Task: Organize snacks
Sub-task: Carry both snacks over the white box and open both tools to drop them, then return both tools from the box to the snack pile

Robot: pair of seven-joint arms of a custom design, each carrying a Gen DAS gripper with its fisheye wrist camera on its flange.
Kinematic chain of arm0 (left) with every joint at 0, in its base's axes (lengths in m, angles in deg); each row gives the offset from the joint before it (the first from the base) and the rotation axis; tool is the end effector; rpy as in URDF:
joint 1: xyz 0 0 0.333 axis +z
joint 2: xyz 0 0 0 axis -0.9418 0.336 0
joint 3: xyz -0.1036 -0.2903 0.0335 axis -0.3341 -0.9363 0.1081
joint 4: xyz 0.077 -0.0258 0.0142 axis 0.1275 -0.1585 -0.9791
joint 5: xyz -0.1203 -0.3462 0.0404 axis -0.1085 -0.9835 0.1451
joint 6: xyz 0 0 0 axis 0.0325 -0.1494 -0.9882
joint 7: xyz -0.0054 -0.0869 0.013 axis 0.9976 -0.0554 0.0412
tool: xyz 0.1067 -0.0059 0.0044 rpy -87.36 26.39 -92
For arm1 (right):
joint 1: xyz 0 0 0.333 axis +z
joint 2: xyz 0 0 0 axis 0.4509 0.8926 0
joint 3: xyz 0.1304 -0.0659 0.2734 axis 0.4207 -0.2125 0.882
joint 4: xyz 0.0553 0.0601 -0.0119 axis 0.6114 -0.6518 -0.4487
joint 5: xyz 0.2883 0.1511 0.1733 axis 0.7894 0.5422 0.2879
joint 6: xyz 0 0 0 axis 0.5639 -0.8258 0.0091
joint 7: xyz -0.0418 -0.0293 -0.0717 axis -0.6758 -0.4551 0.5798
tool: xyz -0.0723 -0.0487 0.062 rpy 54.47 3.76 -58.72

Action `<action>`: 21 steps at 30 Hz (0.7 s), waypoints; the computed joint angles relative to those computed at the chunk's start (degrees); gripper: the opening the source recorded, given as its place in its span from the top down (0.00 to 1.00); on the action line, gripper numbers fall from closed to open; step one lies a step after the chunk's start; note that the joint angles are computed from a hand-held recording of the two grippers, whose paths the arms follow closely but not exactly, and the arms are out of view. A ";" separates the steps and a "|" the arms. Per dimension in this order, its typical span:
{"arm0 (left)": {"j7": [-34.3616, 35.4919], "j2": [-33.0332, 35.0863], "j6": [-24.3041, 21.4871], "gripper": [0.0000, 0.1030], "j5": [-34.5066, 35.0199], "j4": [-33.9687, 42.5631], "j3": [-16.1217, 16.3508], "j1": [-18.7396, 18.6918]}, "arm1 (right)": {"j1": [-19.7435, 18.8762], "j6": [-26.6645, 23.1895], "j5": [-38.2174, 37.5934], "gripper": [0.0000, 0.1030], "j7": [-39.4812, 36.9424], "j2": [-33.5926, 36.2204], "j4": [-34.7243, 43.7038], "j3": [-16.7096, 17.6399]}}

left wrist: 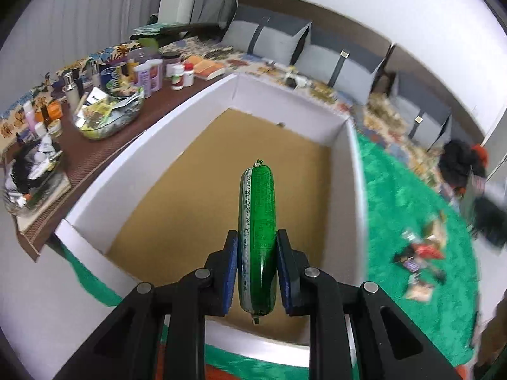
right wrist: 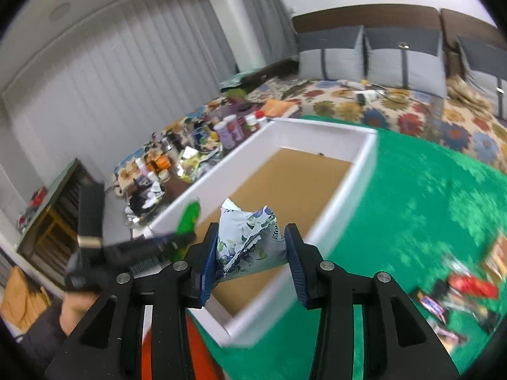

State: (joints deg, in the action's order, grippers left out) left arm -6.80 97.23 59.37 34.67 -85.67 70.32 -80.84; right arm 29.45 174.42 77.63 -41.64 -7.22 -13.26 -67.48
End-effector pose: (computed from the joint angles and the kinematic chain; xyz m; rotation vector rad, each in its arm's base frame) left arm 0.6086 -0.2204 0.5154 -2.1993 1.4528 -0.7707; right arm 0.6731 0.1085 0.5966 -1.9584 0.9992 -0.0326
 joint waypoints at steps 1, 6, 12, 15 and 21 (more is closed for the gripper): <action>0.59 0.40 -2.25 0.78 -0.76 0.42 -0.07 0.11 | 0.82 -0.54 -1.46 0.37 1.83 1.18 1.83 -0.10; -4.18 -0.13 -3.87 0.32 2.80 -0.39 1.37 -0.59 | -1.02 -2.92 1.56 0.31 4.73 2.35 4.91 1.11; -12.46 1.46 -3.38 0.31 12.31 3.17 1.50 -3.18 | -3.39 4.26 2.81 0.26 -2.19 -1.73 -3.20 -1.24; -10.61 5.51 -1.55 0.25 16.26 8.19 1.22 -5.57 | -4.16 11.92 -0.48 0.26 -7.03 -4.05 -12.86 -4.16; 4.54 21.15 -17.98 0.22 18.86 29.99 2.41 -15.28 | -8.46 24.51 -7.74 0.26 -6.95 -2.76 -24.40 -9.99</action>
State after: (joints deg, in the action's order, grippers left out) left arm -2.26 118.38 41.39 53.53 -55.68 72.74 -96.11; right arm 20.98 198.93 69.89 -48.59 -9.98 -37.66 -77.47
